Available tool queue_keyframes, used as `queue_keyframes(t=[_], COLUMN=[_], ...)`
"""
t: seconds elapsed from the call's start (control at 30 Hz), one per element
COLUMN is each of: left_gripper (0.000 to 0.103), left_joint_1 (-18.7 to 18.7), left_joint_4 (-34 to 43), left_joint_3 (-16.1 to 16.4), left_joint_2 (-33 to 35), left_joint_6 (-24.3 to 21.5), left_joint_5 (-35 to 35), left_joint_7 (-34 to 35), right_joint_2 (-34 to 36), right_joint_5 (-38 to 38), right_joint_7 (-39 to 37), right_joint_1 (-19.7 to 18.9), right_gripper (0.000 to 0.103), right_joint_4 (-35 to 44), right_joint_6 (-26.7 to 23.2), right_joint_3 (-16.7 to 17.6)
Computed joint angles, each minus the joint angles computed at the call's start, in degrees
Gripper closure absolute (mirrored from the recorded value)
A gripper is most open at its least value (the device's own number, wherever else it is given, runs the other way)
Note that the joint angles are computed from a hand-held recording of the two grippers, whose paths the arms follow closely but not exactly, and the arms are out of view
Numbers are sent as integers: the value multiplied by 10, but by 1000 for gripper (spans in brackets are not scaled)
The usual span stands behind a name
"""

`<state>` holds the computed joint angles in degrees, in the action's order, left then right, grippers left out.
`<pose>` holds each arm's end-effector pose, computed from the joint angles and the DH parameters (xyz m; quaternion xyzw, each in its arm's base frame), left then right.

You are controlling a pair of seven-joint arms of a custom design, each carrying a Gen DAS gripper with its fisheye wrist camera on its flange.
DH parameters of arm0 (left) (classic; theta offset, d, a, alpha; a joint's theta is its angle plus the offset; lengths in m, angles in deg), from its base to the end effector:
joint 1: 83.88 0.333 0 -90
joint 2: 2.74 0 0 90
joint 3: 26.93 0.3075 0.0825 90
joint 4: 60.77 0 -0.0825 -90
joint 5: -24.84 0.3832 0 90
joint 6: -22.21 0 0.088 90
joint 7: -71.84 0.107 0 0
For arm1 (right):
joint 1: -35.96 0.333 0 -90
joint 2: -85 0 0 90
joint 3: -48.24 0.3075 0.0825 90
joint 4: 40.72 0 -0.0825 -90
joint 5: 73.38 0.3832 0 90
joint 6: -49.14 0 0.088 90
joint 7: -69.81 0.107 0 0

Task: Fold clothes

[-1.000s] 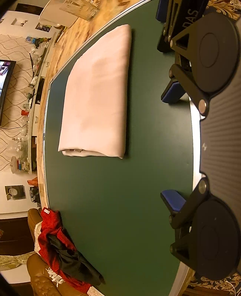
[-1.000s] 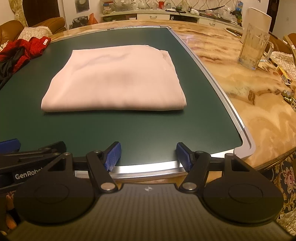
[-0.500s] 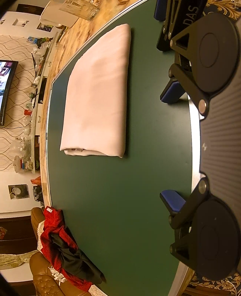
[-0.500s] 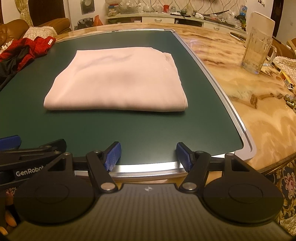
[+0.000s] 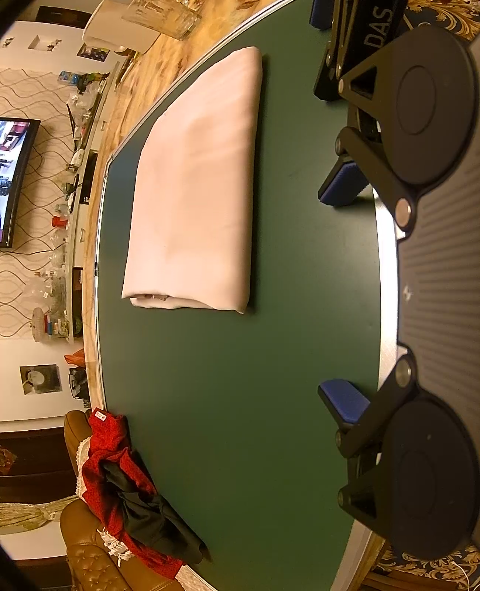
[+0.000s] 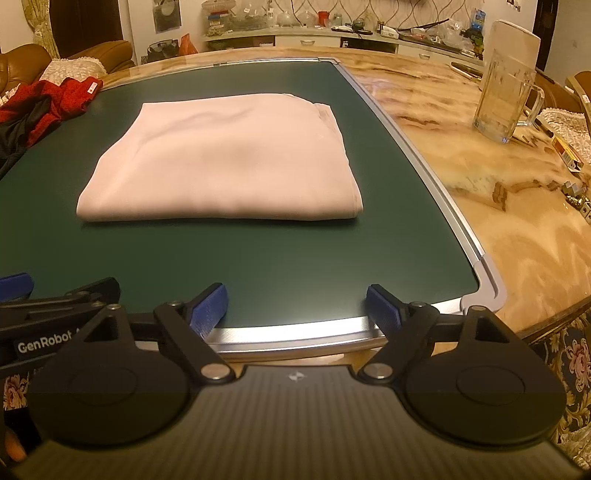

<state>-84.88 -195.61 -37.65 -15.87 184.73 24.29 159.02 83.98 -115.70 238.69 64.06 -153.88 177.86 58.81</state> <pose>0.5055 -0.1088 0.4944 -0.6087 0.7134 -0.2634 0.2262 0.4651 0.3484 0.5032 -0.5543 0.7596 -0.2718 0.2046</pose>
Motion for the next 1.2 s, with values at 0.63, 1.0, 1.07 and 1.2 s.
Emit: queue_keyframes(t=[0.63,1.0,1.07,1.2], left_gripper=[0,0,0,0], left_joint_1=[3,2,7,9], left_joint_4=[5,2,-4,-8], left_joint_3=[-3,-1,-5,-6], left_joint_2=[0,0,-2,-4], left_joint_6=[-13,-7,2,8], left_joint_5=[16,14,20,24], left_joint_7=[-21,-19,-28,-33], right_joint_2=[-8,-5,-5,-8], right_joint_5=[-17,-18,-20,-23], right_joint_7=[22,24,26,29], right_joint_1=[-4,-3,-2,-2], right_gripper=[0,0,0,0], right_joint_4=[-19,-15,-15,-19], right_joint_6=[3,-1,-1,0], right_joint_3=[1,2,2,2])
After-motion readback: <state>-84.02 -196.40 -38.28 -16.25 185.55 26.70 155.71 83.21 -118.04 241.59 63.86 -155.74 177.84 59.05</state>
